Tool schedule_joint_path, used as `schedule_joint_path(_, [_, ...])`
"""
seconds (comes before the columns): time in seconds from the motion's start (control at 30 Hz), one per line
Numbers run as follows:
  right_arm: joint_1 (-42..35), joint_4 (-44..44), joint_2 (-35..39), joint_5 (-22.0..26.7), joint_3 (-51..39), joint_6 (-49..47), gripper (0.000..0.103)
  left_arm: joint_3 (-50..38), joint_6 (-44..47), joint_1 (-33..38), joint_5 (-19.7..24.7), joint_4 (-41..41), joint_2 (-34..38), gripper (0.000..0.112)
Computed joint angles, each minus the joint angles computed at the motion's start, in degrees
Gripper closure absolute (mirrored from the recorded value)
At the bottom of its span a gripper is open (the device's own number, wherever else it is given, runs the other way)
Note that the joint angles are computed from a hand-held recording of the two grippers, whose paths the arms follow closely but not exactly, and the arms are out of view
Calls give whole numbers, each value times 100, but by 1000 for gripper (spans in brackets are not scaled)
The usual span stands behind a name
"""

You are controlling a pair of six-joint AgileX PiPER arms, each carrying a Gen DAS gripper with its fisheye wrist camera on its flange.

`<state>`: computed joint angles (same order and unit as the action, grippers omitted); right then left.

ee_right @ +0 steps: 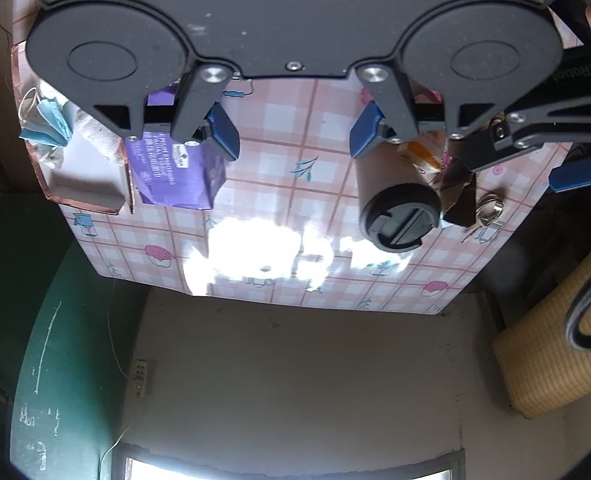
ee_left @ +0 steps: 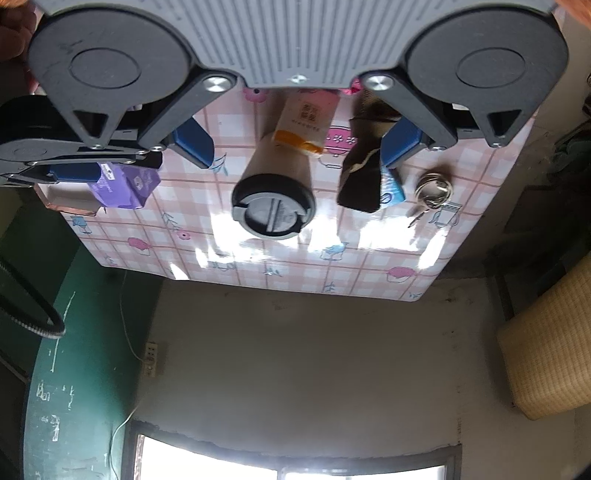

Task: Organize soft objects
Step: 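Move both grippers back over the table toward the remaining items, then grasp the yellow tape roll with the left gripper while the right grasps the pink sock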

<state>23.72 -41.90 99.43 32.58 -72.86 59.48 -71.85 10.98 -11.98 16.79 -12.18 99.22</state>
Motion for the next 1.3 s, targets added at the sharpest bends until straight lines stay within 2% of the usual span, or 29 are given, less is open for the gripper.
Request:
schedule_joint_path(0.5, [275, -24, 301, 47, -264, -33, 25, 227, 504, 325, -67, -471, -74, 12])
schedule_joint_path(0.73, [461, -7, 415, -91, -259, 22, 25, 493, 1356, 599, -110, -1246, -181, 12])
schedule_joint_path(0.9, [609, -18, 489, -230, -207, 97, 25, 698, 2286, 841, -132, -2066, -243, 12])
schedule_joint_path(1.13, [809, 2, 628, -625, -44, 111, 25, 1068, 4132, 1258, -178, -3664, -296, 12])
schedule_joint_path(1.23, [880, 110, 732, -918, 77, -53, 25, 1116, 4320, 1453, -219, -3765, -160, 12])
schedule_joint_path(1.3, [861, 582, 864, -1189, 100, -560, 25, 1105, 4051, 1576, -245, -3510, -32, 12])
